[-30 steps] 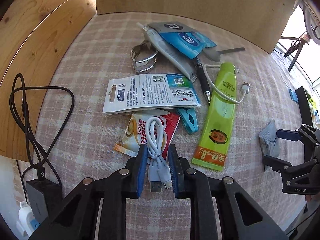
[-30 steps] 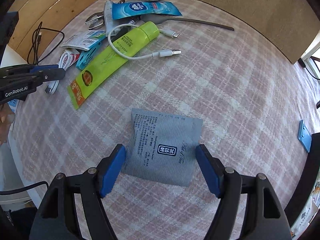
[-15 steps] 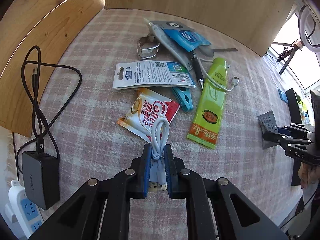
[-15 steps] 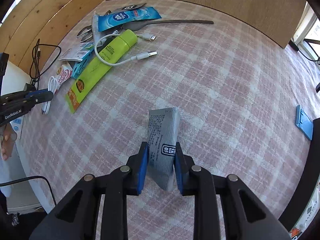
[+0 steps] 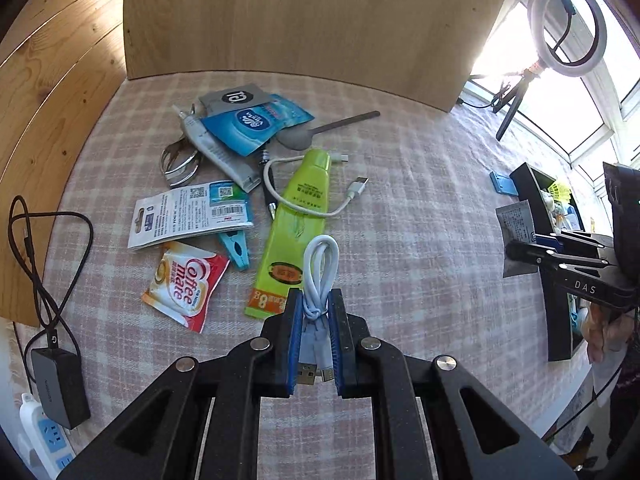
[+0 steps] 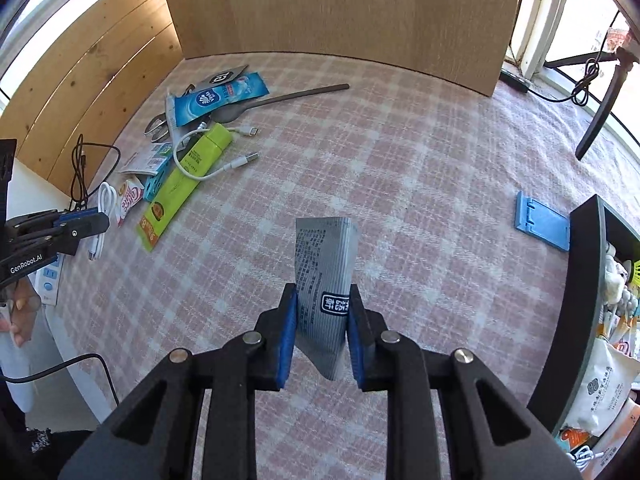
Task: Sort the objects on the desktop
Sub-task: 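Carry the grey sachet to the black tray and open the right tool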
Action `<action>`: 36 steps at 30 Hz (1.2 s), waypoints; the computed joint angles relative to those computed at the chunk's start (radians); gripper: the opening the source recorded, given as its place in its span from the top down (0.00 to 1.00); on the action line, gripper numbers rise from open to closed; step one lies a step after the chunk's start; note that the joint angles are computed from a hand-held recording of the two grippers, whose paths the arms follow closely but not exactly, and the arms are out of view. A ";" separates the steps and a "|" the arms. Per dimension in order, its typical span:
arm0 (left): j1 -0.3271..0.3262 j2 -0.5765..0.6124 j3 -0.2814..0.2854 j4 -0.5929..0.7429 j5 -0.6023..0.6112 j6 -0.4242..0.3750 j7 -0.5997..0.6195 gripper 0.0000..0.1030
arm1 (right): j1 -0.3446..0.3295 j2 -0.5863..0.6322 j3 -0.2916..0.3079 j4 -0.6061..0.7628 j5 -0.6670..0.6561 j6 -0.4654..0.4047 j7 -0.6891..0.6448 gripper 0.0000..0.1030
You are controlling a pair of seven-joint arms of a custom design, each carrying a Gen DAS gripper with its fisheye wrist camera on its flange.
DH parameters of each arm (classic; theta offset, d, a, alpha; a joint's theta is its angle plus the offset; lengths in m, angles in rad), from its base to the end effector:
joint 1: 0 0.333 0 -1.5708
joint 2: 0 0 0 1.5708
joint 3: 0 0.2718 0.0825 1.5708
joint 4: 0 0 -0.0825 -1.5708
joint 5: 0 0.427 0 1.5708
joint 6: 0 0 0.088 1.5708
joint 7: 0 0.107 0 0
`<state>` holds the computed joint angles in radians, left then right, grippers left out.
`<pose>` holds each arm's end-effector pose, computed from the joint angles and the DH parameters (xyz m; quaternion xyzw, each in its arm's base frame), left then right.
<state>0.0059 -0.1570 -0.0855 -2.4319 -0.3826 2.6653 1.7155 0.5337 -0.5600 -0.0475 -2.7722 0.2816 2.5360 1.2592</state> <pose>0.5378 -0.0314 0.3336 -0.7168 0.6612 -0.2123 0.0631 0.3841 0.2026 0.3436 -0.8667 0.4601 -0.0168 0.1917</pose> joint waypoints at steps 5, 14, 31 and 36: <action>-0.048 0.081 -0.031 0.115 -0.029 -0.027 0.052 0.89 | -0.056 -0.085 -0.011 -0.047 -0.032 0.003 0.044 0.78; -0.139 0.282 -0.110 0.404 -0.028 -0.109 0.135 0.89 | -0.292 -0.234 -0.088 -0.098 -0.156 -0.056 0.103 0.78; -0.344 0.627 -0.220 0.900 0.057 -0.274 0.169 0.87 | -0.690 -0.230 -0.185 -0.056 -0.306 -0.077 0.127 0.78; -0.378 0.659 -0.211 0.940 0.102 -0.257 0.132 0.47 | -0.715 -0.227 -0.176 -0.060 -0.311 -0.065 0.139 0.44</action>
<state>-0.3716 0.5023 -0.2964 -1.4917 -0.2809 2.4084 1.8475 -0.1811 -0.7873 -0.2234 -2.8319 -0.0296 2.4708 1.3981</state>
